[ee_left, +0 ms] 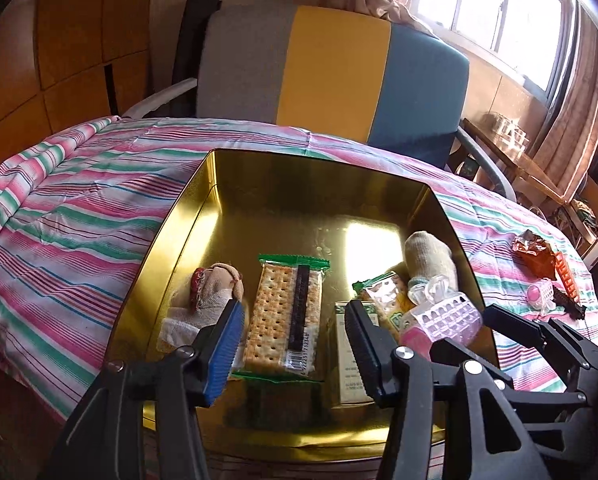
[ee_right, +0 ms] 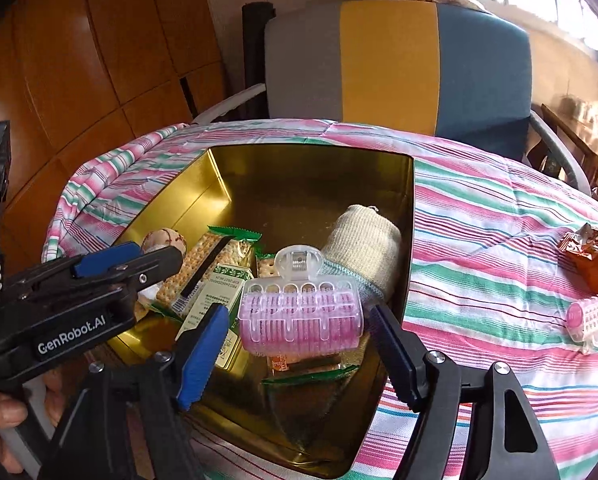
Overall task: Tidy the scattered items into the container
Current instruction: 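Move both tools back toward the orange rack and brown toy rail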
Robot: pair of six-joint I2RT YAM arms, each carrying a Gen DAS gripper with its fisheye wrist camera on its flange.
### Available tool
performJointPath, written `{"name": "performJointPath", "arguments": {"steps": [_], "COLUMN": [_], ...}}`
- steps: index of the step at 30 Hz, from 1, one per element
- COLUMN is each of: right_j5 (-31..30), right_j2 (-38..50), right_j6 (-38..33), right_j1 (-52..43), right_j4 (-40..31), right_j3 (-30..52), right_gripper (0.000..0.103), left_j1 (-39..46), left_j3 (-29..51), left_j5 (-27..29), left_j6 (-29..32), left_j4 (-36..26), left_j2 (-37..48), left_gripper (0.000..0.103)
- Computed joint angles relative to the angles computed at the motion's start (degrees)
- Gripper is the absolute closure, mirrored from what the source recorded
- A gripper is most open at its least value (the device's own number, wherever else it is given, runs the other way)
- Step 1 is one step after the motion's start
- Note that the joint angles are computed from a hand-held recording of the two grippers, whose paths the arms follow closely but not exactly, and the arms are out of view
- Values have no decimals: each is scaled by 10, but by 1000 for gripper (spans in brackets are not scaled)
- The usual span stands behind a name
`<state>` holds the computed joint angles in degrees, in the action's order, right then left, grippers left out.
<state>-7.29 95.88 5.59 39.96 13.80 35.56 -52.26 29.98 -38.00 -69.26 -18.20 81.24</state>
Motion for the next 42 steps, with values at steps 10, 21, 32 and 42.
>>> {"name": "performJointPath", "arguments": {"steps": [10,21,32,42], "right_j5": [-67,-165,-177,-191], "right_j2": [-37,3,243,465], "right_j6": [3,-177,-209,-158], "right_j1": [-172,-531,-659,-614], "right_j4": [22,-70,-297,-528], "right_j3": [-57,-4,409,756], "right_gripper": [29,28,17,17], "left_j1": [-97,-146,-132,-106], "left_j3": [108,283,317,328], "left_j5": [4,149,205,231], "left_j6": [61,229,233,224], "left_j4": [30,125,125,122], "left_j2": [86,300,351,373], "left_gripper": [49,48,48,48]}}
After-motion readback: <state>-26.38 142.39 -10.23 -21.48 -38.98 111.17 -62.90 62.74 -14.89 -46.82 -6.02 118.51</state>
